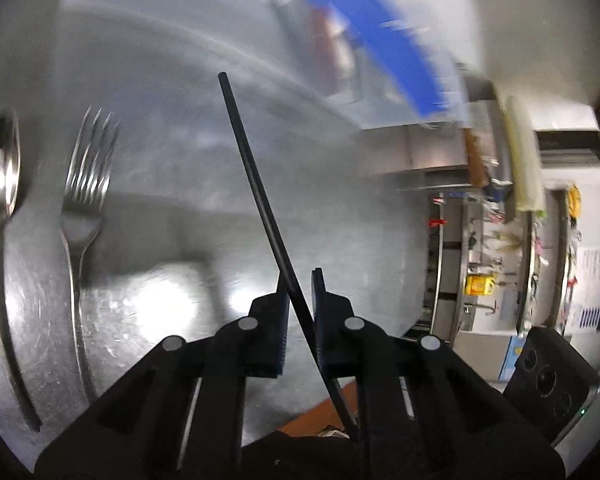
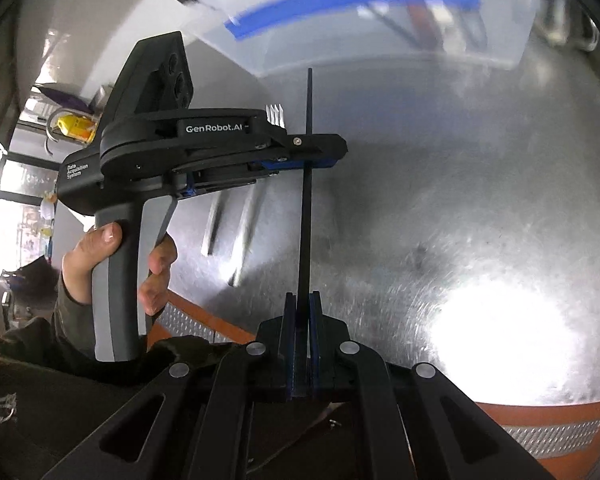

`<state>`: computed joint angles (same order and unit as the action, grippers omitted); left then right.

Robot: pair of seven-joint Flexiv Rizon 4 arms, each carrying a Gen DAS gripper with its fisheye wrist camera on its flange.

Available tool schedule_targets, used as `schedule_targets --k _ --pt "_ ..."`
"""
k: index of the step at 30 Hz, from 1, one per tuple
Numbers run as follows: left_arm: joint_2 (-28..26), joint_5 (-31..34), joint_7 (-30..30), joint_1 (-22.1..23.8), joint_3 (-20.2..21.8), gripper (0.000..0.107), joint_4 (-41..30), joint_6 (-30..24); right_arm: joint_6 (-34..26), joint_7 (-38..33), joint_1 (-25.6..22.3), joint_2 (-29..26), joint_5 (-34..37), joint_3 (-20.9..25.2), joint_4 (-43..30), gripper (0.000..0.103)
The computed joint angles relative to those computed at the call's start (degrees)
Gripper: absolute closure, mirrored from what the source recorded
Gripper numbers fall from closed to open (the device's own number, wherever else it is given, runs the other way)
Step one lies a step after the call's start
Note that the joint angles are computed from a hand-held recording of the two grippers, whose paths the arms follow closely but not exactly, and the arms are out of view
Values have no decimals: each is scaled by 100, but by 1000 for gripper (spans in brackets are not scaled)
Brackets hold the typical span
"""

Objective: Organize utensils
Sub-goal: 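Grasp the second black chopstick with the right tool and lift it, then carry the second chopstick with the right tool into the box and release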

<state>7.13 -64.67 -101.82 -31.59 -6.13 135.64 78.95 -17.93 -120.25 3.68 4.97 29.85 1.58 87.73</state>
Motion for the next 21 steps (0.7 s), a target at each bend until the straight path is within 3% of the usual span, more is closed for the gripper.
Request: schedule_targets --k 2,5,9,11,14,16,21 --pt "171 172 205 55 60 97 -137 -50 113 -37 -26 156 136 -41 -110 96" --pt "299 1003 303 368 178 97 -609 -304 442 -68 1 408 316 -96 -276 96" --pt "250 1797 483 861 382 97 -1318 -754 1272 -112 244 391 296 -3 -584 96" --pt "58 2185 480 1217 473 96 -1813 -1068 1635 -28 454 56 245 75 -999 96" --pt "-351 2231 506 1699 605 96 -2498 -1661 1935 335 730 -714 40 235 -1814 96" --pt "-641 2593 259 2050 615 96 -2925 -2083 1864 594 877 -1338 -164 372 -2461 96" --pt "-1306 2938 -96 2640 606 97 -3458 -2969 1716 894 1033 -2287 -639 709 -3134 96"
